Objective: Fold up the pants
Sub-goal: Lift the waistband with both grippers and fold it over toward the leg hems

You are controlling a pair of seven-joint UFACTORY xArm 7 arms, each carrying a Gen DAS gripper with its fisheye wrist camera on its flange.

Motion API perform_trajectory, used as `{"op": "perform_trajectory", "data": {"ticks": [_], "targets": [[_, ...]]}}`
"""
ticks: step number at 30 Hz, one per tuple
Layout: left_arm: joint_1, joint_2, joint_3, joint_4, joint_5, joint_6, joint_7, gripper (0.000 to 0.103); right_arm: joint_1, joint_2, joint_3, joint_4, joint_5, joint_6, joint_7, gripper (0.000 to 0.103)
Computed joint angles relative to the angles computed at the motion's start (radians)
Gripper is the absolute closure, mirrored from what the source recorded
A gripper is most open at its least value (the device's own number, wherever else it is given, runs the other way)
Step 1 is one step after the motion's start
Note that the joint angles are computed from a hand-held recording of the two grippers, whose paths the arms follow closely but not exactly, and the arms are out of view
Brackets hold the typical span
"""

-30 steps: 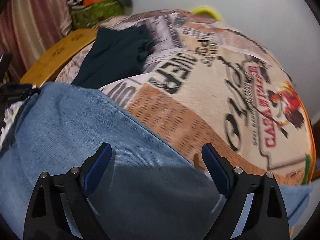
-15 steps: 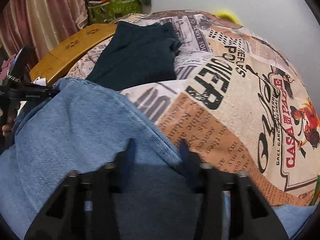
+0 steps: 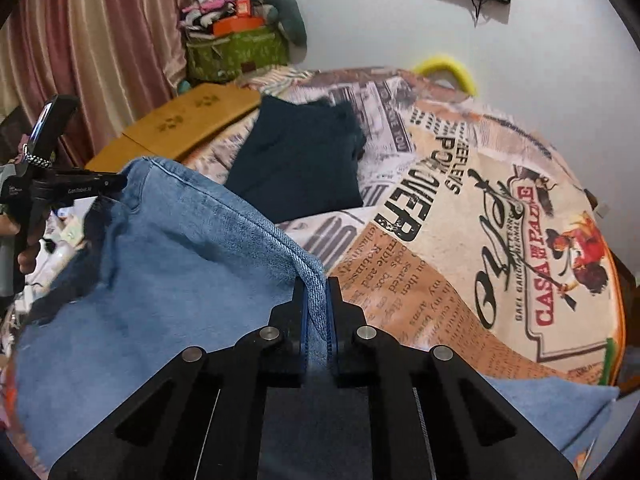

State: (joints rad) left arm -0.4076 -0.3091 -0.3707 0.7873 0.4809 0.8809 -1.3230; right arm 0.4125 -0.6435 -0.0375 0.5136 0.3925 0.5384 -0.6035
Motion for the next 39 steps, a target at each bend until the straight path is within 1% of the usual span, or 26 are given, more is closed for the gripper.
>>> {"op": "perform_trajectory", "data": {"ticks": [4,9,14,18,20,21,22,24,25,30,32,36,38,39], "targets": [[-0.04,-0.125,-0.028,-0.033,-0.054,0.065,0.013,0.094,-0.008,-0.143,0.008,-0.045,-0.01,0.084,0.03,0.096],[-0.076,-0.245,-0.074,-0.066,-0.14,0.146,0.02,0.094,-0.009,-0.352,0.027,-0.112,-0.042,0.207,0.08,0.096],[-0.109,-0.33,-0.11,-0.104,-0.224,0.187,0.012,0.094,-0.001,-0.532,0.039,-0.165,-0.056,0.326,0.131,0.097],[-0.145,-0.348,-0.145,-0.108,-0.287,0.234,0.007,0.093,0.01,-0.653,0.055,-0.209,-0.063,0.409,0.169,0.097],[-0.163,-0.35,-0.166,-0.104,-0.299,0.248,0.005,0.09,0.016,-0.695,0.061,-0.229,-0.065,0.437,0.182,0.097],[-0.175,-0.36,-0.174,-0.107,-0.305,0.25,0.002,0.084,0.02,-0.724,0.063,-0.241,-0.065,0.459,0.191,0.097],[-0.183,-0.366,-0.181,-0.108,-0.31,0.251,-0.003,0.076,0.023,-0.741,0.064,-0.251,-0.066,0.469,0.195,0.097],[-0.197,-0.386,-0.192,-0.111,-0.326,0.257,-0.022,0.065,0.03,-0.773,0.068,-0.273,-0.066,0.488,0.201,0.097],[-0.203,-0.401,-0.196,-0.116,-0.332,0.254,-0.033,0.064,0.037,-0.821,0.08,-0.282,-0.063,0.529,0.221,0.097],[-0.226,-0.473,-0.2,-0.157,-0.387,0.246,-0.093,0.059,0.058,-0.924,0.1,-0.333,-0.067,0.605,0.244,0.096],[-0.232,-0.493,-0.205,-0.169,-0.406,0.256,-0.113,0.059,0.064,-0.967,0.105,-0.351,-0.064,0.639,0.26,0.096],[-0.225,-0.499,-0.24,-0.144,-0.39,0.319,-0.133,0.056,0.071,-1.047,0.131,-0.381,-0.058,0.676,0.296,0.096],[-0.219,-0.512,-0.247,-0.134,-0.374,0.338,-0.138,0.052,0.074,-1.056,0.14,-0.38,-0.059,0.679,0.309,0.095],[-0.212,-0.519,-0.248,-0.129,-0.363,0.341,-0.138,0.048,0.074,-1.054,0.137,-0.377,-0.06,0.682,0.314,0.094]]}}
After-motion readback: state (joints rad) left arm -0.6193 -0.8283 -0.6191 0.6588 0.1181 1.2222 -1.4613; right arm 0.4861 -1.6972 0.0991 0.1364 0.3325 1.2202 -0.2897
